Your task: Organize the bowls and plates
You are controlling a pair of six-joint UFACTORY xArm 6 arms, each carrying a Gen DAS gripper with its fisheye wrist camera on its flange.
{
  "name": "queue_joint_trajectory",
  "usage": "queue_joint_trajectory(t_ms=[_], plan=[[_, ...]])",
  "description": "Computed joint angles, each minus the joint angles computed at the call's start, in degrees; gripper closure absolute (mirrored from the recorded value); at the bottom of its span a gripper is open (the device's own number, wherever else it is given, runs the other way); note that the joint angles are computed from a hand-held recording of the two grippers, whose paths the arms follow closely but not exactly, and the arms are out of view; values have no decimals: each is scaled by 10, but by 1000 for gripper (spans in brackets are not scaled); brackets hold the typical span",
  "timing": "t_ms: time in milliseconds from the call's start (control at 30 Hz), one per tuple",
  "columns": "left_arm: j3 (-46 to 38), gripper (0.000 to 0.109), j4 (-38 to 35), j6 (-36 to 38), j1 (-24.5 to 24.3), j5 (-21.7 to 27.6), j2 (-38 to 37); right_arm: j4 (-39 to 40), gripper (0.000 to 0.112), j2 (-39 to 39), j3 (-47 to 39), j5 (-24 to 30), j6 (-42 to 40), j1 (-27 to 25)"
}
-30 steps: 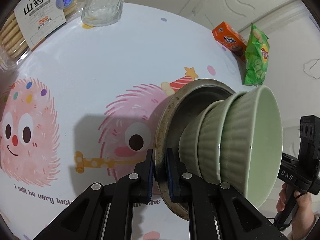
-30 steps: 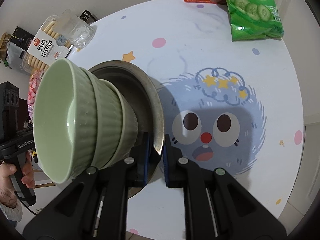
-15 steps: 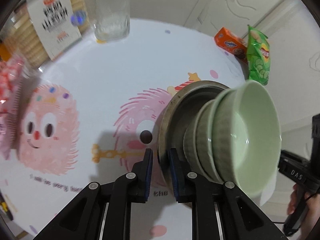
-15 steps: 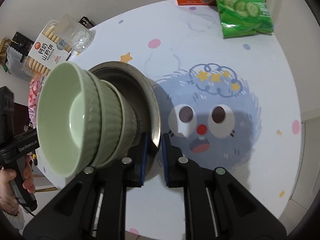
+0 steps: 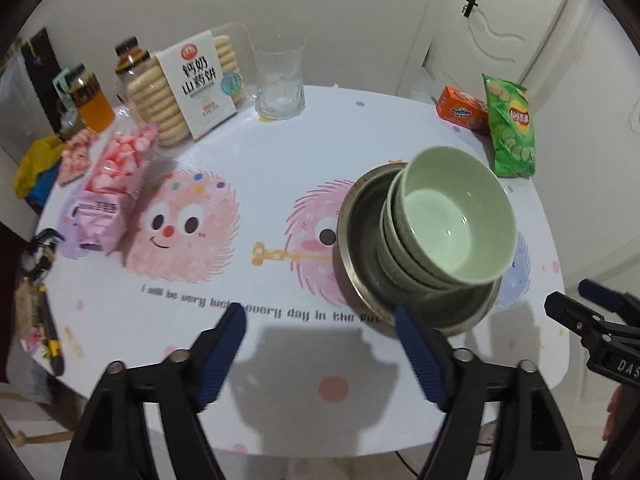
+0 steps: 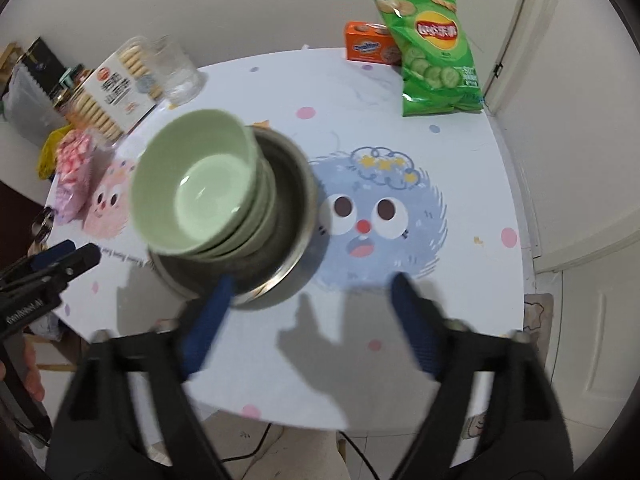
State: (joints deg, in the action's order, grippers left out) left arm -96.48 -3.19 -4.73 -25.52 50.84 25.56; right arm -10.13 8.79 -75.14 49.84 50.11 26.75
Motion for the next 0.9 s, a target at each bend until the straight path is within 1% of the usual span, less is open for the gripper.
queue_joint_trajectory(t_ms=[133,233,367,433,500,533,567,600,633,700,900], plan=[[42,25,29,-25,-9,-12,-38,-42,21,8,-30,45,20,26],[67,25,54,-44,-14,-30,-60,-62,20,5,-31,46,32,38],[76,25,84,-66,-21,-31,-72,-77,20,8,-41,47,28,49],[82,20,97,-73,-25,-34,-78,-85,20,10,-46,47,37,51],[91,11,88,-65,-26,-44,-86,-82,20,8,-45,41,43,52],[92,9,82,-62,-26,-45,-87,-81,19,8,-45,38,45,52],[93,7,88,-72,-26,-44,-88,-87,12,10,-50,46,52,53],[92,6,93,-78,-26,-42,-89,-98,10,14,-57,60,64,55],[93,6,93,-79,-26,-43,-89,-99,10,15,-61,66,67,56],[90,6,89,-80,-26,-41,-88,-91,10,6,-48,46,71,51],[71,6,70,-87,-22,-22,-80,-95,10,-1,-37,24,81,49]])
